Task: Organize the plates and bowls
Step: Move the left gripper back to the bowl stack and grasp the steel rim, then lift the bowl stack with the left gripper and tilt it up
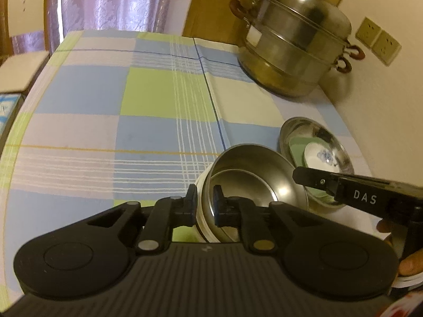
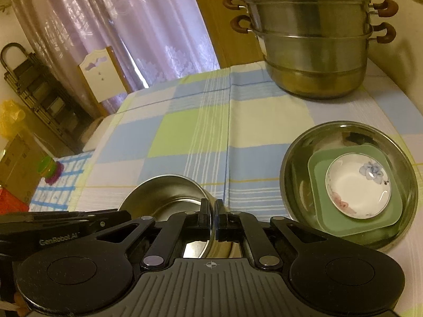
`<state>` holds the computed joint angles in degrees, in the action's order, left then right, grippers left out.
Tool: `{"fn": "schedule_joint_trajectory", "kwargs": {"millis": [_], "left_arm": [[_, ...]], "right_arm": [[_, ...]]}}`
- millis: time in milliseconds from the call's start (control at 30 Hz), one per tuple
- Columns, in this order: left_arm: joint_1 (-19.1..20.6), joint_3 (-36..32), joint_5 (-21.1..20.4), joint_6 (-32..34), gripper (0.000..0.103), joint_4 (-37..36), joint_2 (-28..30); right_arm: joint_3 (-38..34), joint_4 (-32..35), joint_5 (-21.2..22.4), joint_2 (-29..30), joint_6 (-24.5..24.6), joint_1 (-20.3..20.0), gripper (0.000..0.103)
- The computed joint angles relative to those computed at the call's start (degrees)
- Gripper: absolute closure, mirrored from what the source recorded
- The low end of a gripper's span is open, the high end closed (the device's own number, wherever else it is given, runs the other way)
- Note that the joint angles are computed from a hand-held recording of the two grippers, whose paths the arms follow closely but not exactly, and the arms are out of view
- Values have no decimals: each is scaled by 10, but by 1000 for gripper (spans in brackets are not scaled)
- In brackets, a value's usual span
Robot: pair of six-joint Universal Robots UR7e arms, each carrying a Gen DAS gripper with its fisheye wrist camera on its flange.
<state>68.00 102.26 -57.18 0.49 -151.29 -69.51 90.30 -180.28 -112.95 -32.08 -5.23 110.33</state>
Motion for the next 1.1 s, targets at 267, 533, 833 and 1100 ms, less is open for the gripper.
{"fn": "schedule_joint_trajectory", "kwargs": {"millis": [267,533,833,1100], "left_arm": [[-1,-1,-6,21,102,-18,4],[-5,3,15,43,101,-29,13],[9,2,-15,-21,85,6,-7],[29,-6,-59,-43,84,20,-2]], "right_arm": [[3,-27,18,3,-12,-5,100],[-1,-7,11,6,-13,-5,100],[19,-31,24,-11,10,-5,60],[28,-7,80,-13,101,-40,80]]}}
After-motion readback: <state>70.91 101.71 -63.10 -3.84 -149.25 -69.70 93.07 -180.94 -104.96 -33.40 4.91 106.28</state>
